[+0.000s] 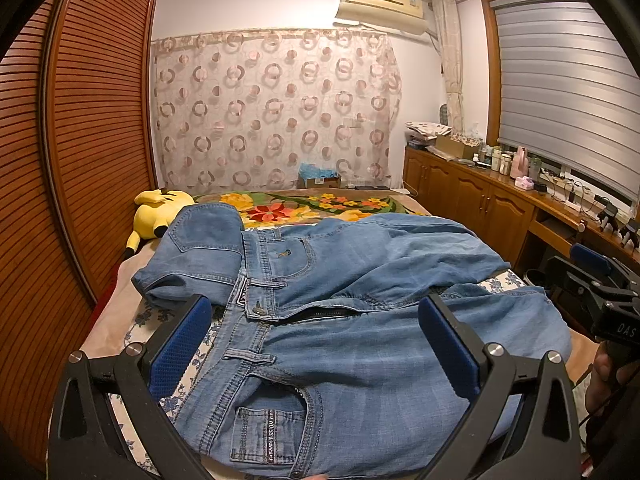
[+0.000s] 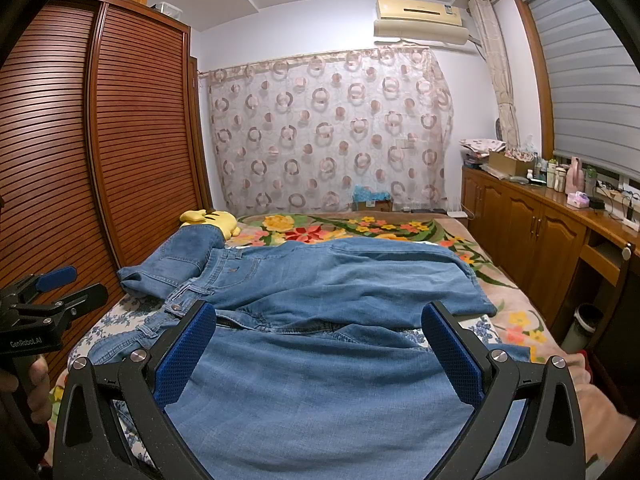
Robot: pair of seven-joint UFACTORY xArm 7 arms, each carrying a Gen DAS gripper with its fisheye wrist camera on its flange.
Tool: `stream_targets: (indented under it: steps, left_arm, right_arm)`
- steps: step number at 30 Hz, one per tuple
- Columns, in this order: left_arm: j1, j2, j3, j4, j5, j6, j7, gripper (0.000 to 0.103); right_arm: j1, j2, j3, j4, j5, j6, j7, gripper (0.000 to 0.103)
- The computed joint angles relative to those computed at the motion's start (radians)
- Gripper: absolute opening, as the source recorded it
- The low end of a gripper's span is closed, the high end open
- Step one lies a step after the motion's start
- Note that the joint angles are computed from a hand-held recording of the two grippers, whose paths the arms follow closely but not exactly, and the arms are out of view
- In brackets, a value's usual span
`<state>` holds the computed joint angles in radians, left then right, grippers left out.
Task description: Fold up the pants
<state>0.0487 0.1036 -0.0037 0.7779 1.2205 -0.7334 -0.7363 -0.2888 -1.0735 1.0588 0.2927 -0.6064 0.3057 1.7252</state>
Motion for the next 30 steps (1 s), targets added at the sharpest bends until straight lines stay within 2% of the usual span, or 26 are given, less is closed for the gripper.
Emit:
stream_targets:
  steps: [25, 27, 30]
  left_arm:
    - [0.001, 0.001, 0.000, -0.001, -0.002, -0.001, 0.001, 0.103]
    - [0.001, -0.001, -0.001, 0.001, 0.007, 0.006, -0.010, 0.103]
    - [-0.002, -0.058, 0.000, -0.018, 0.063, 0.034, -0.082, 0.103]
  right_arm:
    - [0.002, -0.003, 0.002, -0.001, -0.007, 0.003, 0.006, 0.103]
    - [0.002, -0.002, 0.001, -0.001, -0.007, 0.005, 0.006, 0.103]
    - [0.001, 0.009, 0.000, -0.002, -0.006, 0.003, 0.005, 0.103]
